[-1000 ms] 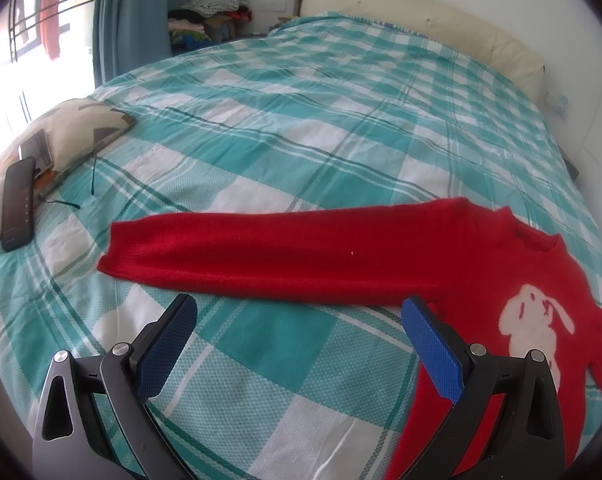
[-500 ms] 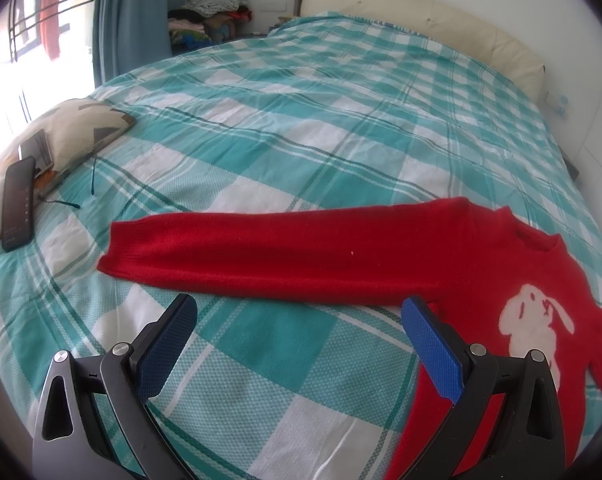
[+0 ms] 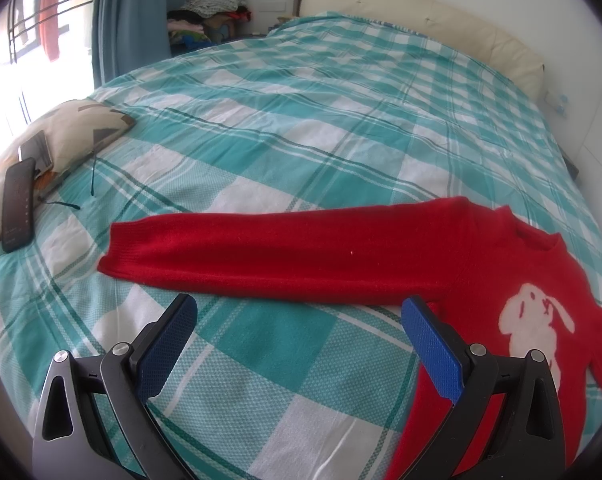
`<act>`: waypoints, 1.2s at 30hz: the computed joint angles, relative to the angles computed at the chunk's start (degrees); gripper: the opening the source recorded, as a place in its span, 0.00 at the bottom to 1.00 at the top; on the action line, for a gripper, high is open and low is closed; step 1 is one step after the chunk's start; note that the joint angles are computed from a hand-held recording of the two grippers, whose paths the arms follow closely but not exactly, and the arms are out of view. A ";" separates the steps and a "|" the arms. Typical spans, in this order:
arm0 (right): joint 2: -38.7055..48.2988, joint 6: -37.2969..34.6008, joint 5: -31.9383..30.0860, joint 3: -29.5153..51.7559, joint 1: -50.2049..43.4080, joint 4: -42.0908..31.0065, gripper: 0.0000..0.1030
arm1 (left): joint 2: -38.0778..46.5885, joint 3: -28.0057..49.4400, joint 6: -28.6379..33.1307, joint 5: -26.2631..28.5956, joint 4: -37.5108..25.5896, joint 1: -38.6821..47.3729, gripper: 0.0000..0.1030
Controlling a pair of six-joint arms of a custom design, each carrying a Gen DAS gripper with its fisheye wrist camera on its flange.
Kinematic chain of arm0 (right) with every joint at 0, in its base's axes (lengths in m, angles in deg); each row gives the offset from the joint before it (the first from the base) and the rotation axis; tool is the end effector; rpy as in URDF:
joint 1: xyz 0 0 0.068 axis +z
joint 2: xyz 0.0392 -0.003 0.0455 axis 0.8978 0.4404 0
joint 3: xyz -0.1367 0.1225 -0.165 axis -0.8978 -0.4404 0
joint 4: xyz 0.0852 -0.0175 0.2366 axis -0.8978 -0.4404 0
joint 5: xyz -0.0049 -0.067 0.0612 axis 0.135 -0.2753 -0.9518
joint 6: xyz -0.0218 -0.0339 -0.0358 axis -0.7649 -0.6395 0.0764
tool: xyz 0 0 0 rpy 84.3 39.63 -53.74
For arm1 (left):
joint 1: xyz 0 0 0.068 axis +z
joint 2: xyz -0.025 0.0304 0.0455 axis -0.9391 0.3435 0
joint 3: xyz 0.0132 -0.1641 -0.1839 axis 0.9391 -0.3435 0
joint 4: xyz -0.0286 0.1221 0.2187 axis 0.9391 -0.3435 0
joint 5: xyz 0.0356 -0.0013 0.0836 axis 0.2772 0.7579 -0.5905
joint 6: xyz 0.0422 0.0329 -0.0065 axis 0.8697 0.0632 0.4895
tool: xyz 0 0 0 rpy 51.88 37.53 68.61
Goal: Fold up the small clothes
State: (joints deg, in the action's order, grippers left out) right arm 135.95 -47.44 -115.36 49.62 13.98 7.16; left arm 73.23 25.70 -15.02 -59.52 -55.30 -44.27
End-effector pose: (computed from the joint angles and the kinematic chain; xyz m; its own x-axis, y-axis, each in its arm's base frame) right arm 0.2208 -0.2268 0.2235 -0.6450 0.4662 -0.6055 0.2352 0.8750 0.4231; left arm 0.0924 0.0491 0.1915 -0.5080 -0.5605 -0.6540 -0.6748 0.7309 -0.1022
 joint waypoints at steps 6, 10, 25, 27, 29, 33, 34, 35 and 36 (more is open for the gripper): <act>0.07 -0.08 -0.02 0.06 -0.05 -0.02 0.64 | 0.30 0.15 -0.28 -0.32 0.09 -0.44 0.99; 0.07 -0.03 -0.05 0.04 -0.06 0.07 0.64 | 0.03 0.03 -0.17 -0.31 0.03 -0.34 0.99; 0.25 -0.02 -0.03 0.23 -0.05 -0.01 0.64 | 0.29 0.11 -0.35 -0.46 0.05 -0.60 0.99; 0.22 0.04 0.01 0.21 -0.01 0.01 0.64 | 0.34 0.12 -0.36 -0.51 0.11 -0.65 0.99; 0.22 0.10 -0.03 0.20 0.03 -0.02 0.64 | 0.51 0.19 -0.40 -0.57 0.22 -0.76 0.99; 0.33 0.04 -0.05 0.21 0.05 0.04 0.64 | 0.40 0.08 -0.33 -0.54 0.19 -0.71 0.99; 0.31 0.10 -0.04 0.19 0.05 0.11 0.64 | 0.36 0.04 -0.30 -0.54 0.19 -0.69 0.99; 0.17 0.24 0.00 0.06 0.13 0.19 0.64 | 0.58 0.17 -0.46 -0.69 0.26 -0.88 0.99; 0.34 0.12 -0.05 0.20 0.07 0.13 0.64 | 0.45 0.08 -0.41 -0.67 0.21 -0.82 0.99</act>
